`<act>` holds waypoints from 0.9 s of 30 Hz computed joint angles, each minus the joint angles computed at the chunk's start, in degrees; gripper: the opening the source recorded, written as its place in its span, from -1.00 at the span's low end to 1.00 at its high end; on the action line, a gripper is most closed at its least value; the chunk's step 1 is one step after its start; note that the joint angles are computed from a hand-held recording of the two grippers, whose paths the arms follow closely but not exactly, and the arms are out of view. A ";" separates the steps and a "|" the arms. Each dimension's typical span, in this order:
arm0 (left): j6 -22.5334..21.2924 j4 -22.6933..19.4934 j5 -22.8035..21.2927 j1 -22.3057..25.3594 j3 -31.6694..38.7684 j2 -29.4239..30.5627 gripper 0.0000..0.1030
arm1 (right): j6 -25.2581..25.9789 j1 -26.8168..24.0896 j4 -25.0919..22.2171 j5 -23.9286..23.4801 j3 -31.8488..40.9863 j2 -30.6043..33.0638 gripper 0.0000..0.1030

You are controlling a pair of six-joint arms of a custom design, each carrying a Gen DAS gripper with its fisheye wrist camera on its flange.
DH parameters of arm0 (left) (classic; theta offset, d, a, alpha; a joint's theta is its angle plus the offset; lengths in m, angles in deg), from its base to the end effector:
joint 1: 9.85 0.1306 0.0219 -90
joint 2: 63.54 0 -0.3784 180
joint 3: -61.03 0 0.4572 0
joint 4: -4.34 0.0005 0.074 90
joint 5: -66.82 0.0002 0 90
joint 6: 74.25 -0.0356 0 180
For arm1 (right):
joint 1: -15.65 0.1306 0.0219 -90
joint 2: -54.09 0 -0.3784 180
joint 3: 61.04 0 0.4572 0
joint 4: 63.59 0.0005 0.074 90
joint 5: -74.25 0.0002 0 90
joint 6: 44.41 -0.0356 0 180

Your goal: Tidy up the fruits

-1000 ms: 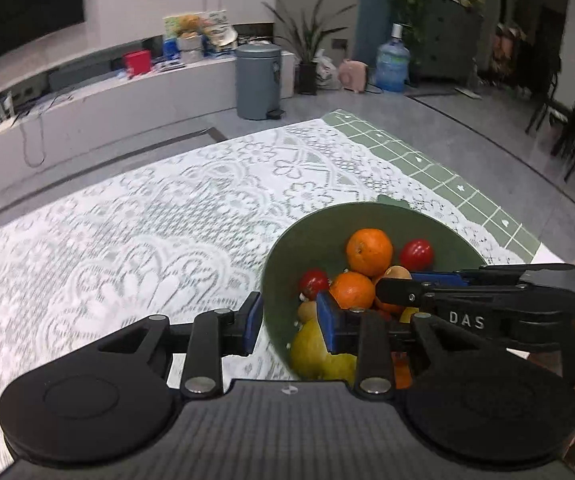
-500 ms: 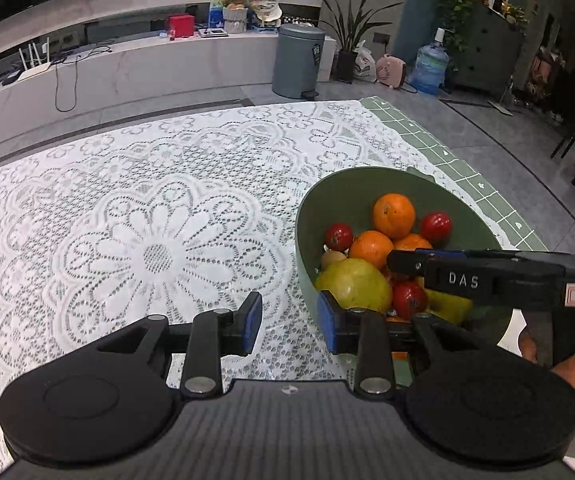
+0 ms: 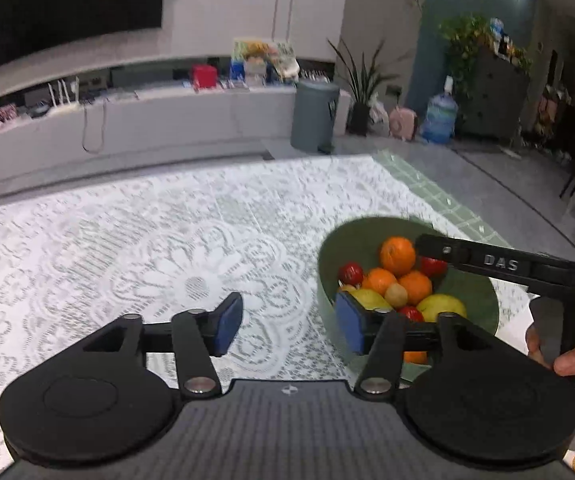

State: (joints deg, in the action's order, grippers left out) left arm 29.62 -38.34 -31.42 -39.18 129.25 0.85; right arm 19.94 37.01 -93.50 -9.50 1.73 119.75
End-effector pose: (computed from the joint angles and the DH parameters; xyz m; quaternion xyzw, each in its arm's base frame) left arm 0.3505 -0.1917 0.4337 0.0903 0.8957 -0.0983 0.4242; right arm 0.3875 0.1469 0.3929 0.0589 0.8751 0.1467 0.4574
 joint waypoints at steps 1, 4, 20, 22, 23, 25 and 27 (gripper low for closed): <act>0.04 0.22 -0.68 -0.05 -0.32 -0.83 0.40 | -0.07 0.47 0.85 1.60 -0.54 -0.91 0.54; -0.23 0.84 -3.06 -0.15 -1.33 -3.45 0.63 | 0.61 1.93 3.33 5.94 -2.21 -3.96 0.74; -6.94 6.56 -18.50 -4.43 -8.86 -18.81 0.86 | 0.49 20.21 -4.12 21.57 -0.61 -12.00 0.92; -6.17 5.90 -18.21 -4.40 -9.36 -19.70 0.92 | -0.28 23.77 -4.58 25.40 -0.51 -12.44 0.92; -5.90 5.62 -18.41 -4.64 -9.71 -20.09 0.92 | -0.83 25.78 -4.96 28.46 -0.52 -12.61 0.92; -5.76 5.09 -18.81 -5.05 -10.47 -20.65 0.92 | -1.09 30.69 -3.63 37.60 -1.56 -13.19 0.92; -4.95 3.84 -19.37 -5.29 -10.94 -20.93 0.92 | -0.26 33.62 -4.66 41.50 -1.56 -13.29 0.92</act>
